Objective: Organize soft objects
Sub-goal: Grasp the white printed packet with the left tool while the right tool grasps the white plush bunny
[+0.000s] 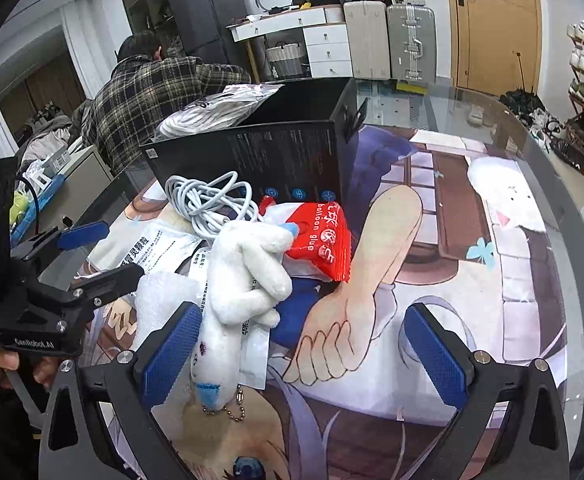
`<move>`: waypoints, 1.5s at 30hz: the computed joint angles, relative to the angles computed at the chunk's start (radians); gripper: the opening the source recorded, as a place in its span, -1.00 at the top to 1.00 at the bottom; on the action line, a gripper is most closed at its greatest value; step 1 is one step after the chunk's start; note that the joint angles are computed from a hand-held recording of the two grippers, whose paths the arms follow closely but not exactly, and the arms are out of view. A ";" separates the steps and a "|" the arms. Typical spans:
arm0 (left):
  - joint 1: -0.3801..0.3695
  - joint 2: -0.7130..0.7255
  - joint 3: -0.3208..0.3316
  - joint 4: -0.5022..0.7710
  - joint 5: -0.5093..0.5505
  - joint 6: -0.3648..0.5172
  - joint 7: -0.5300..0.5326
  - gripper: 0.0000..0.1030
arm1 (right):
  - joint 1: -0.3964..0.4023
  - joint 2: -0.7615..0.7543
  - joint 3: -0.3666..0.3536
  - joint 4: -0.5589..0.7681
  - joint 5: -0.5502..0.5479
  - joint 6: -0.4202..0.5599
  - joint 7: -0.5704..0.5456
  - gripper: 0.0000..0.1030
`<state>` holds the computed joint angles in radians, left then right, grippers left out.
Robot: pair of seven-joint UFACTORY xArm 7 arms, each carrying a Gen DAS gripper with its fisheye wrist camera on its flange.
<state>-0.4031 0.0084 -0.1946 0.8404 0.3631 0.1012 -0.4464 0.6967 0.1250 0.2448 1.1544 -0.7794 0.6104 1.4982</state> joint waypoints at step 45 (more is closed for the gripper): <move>-0.018 0.014 -0.023 0.019 -0.362 0.032 0.373 0.22 | -0.007 -0.029 0.009 -0.039 -0.054 -0.094 0.020 0.22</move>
<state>-0.4207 0.0227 -0.2179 0.8595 0.0007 0.1335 -0.0737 0.6897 0.0963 0.2537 1.1149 -0.8331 0.5168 1.5179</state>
